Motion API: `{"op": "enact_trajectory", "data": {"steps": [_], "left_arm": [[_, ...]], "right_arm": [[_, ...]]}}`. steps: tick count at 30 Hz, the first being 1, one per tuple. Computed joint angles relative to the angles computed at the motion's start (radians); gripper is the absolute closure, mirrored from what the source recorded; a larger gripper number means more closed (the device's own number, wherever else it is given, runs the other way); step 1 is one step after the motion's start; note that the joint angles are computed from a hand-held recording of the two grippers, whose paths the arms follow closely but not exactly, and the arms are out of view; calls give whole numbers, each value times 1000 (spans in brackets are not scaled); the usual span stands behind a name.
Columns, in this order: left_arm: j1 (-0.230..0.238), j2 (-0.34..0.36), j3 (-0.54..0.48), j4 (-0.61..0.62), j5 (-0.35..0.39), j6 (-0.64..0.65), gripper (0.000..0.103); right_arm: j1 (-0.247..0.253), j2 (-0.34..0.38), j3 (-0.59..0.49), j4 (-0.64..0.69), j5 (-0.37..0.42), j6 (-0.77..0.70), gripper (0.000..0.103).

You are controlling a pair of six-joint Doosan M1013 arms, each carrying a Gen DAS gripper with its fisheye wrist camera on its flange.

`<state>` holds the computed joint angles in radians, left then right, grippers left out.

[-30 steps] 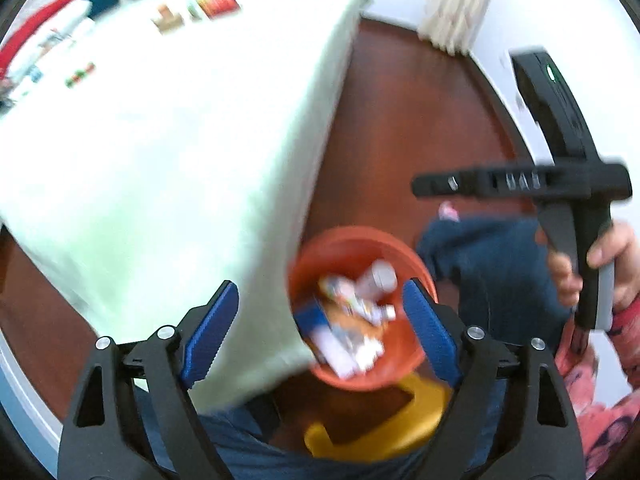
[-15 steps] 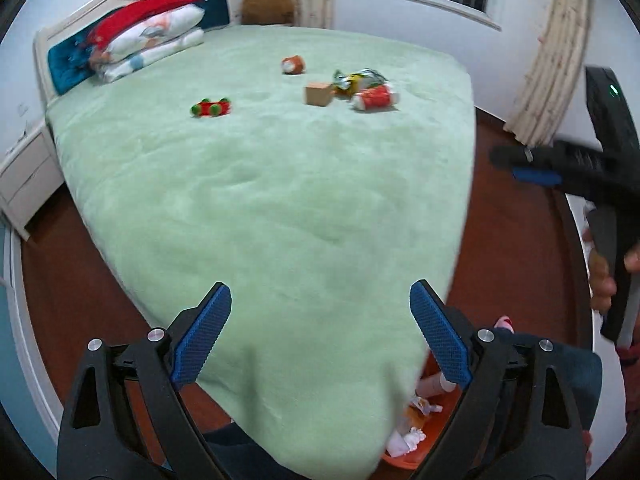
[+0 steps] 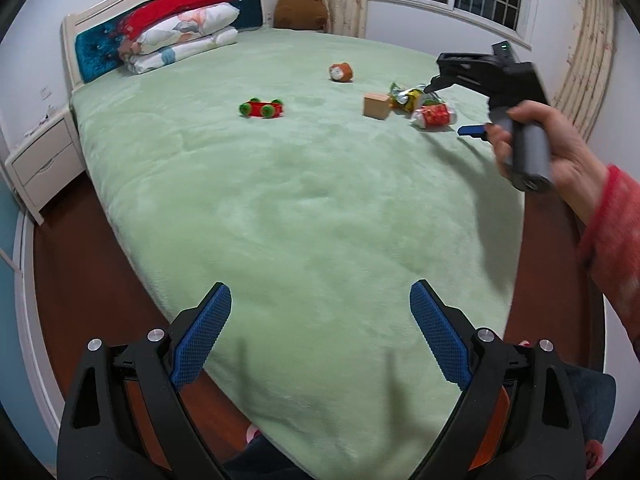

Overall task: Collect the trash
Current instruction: 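Grasp the red-and-white paper bag with the right gripper while the left gripper grasps the wooden block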

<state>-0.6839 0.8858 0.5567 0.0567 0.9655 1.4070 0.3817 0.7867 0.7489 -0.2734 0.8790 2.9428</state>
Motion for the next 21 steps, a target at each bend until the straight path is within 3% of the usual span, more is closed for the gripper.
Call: {"op": "enact_trajectory", "data": {"steps": [4,6,8,16,21], "left_arm": [[9,10,-13,6,11,-20,14],[13,9,-9,5,10,-30,14],[17,6,-2,1,2,-37,14],[15,7,-9,-11,-10,-27,14],[5,39,-79,-20,7,10,14]], "right_arm": [[-8,105,-187,-9,209,-8,49],[-7,122,-219,-18,242,-23,58],[-6,100,-179,-10,191,-44,72],[36,-72,88,-135,55,-123,72],[76,-202,295,-195,-33,-145,72]]}}
